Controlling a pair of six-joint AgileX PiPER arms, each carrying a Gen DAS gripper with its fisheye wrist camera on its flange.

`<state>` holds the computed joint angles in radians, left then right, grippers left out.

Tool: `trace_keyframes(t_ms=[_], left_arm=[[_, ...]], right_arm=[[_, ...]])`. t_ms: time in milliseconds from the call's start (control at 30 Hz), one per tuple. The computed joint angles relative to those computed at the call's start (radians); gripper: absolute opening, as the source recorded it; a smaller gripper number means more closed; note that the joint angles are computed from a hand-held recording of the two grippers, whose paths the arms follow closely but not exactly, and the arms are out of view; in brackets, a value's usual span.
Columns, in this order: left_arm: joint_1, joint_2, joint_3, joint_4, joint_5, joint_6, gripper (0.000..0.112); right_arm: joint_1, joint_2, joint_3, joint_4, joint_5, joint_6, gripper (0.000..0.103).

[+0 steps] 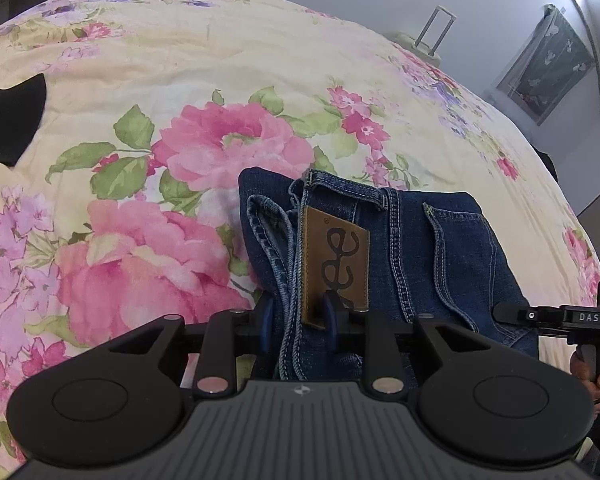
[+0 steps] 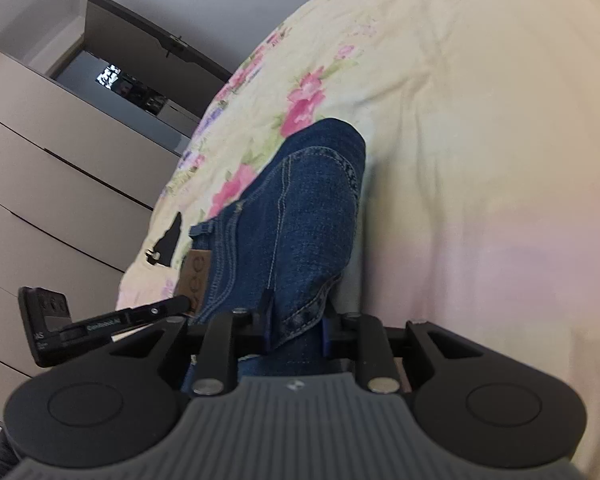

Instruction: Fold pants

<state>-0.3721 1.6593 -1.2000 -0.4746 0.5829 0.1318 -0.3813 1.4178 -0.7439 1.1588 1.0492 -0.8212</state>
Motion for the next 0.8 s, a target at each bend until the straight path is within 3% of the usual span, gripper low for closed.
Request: trace_keyframes(t_ms=[167,333,400,500,600,667,733,800], left_arm=[[0.007,0.004,0.029,-0.039,-0.015,0.023,0.035],[-0.004,-0.083,0.072,0.098,0.020,-0.077,0.031],[-0.009,-0.130,0.091,0.158,0.039,-0.141,0.022],[-0.054,-0.203,0.117,0.350,0.055,-0.318,0.018],[-0.086,-0.302,0.175,0.344,0.007,-0.350,0.018],[-0.148,-0.350,0.199,0.423,-0.030,-0.437,0.018],[-0.237,-0.356,0.195,0.573,-0.041,-0.576,0.018],[-0.295,-0.334,0.185,0.662,-0.024,-0.630,0.018]], right_arm=[[0.023,0.074,0.040,0.010,-0.090,-0.012,0.022],[0.042,0.014,-0.006,-0.108,-0.080,0.107,0.024],[0.030,-0.015,-0.034,-0.165,-0.051,0.141,0.025],[0.004,-0.119,-0.049,-0.278,-0.029,0.176,0.029],[0.016,-0.270,-0.054,-0.399,-0.027,0.220,0.030],[0.023,-0.393,-0.031,-0.421,-0.017,0.178,0.030],[0.099,-0.504,-0.005,-0.474,-0.054,0.201,0.030],[0.262,-0.575,0.014,-0.600,-0.134,0.330,0.030]])
